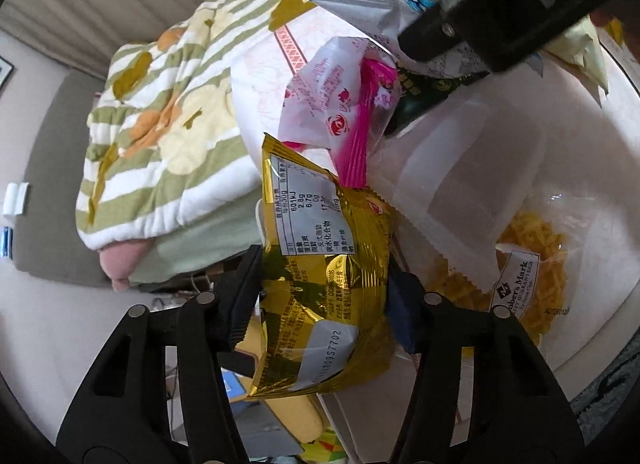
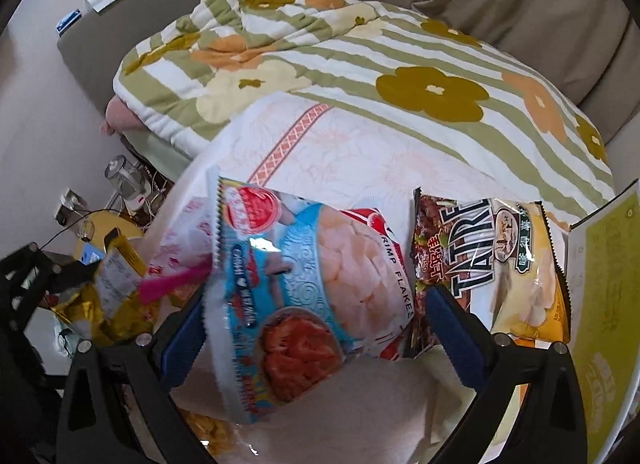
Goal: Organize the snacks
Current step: 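Grasp a gold snack bag with the left gripper while the right grasps a blue shrimp-flake bag, then carry both bags over the green box and open both grippers to drop them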
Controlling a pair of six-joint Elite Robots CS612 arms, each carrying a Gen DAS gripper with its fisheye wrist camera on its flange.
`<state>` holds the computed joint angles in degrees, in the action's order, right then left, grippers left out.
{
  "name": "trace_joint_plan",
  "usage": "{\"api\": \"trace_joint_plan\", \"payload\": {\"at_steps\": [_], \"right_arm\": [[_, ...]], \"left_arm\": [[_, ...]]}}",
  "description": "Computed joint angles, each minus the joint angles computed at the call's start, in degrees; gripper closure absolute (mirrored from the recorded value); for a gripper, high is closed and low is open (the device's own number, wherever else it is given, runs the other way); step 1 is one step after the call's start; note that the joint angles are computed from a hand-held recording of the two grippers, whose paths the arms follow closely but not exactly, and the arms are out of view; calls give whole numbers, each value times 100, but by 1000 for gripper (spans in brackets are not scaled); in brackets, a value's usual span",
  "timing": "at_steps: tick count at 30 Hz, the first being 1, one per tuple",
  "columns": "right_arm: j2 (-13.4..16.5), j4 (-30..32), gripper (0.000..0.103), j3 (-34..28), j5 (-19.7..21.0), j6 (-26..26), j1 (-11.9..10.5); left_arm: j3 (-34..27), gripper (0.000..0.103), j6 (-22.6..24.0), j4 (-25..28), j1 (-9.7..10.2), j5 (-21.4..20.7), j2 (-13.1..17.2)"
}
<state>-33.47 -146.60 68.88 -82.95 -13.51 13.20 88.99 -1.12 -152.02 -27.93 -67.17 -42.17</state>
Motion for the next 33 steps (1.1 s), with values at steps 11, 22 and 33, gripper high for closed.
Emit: {"api": "trace_joint_plan", "payload": {"at_steps": [11,22,33], "right_arm": [[134,255,1,-189,215,-305,-25],[138,327,26,-186,506,-186,-93],[-440,-742,28,565,664,341,-182]], "left_arm": [[30,52,-259,113,-32,156,-94],[148,52,-533,108,-53,296,-228],[478,52,-337,-664,-127,653,-550]]}}
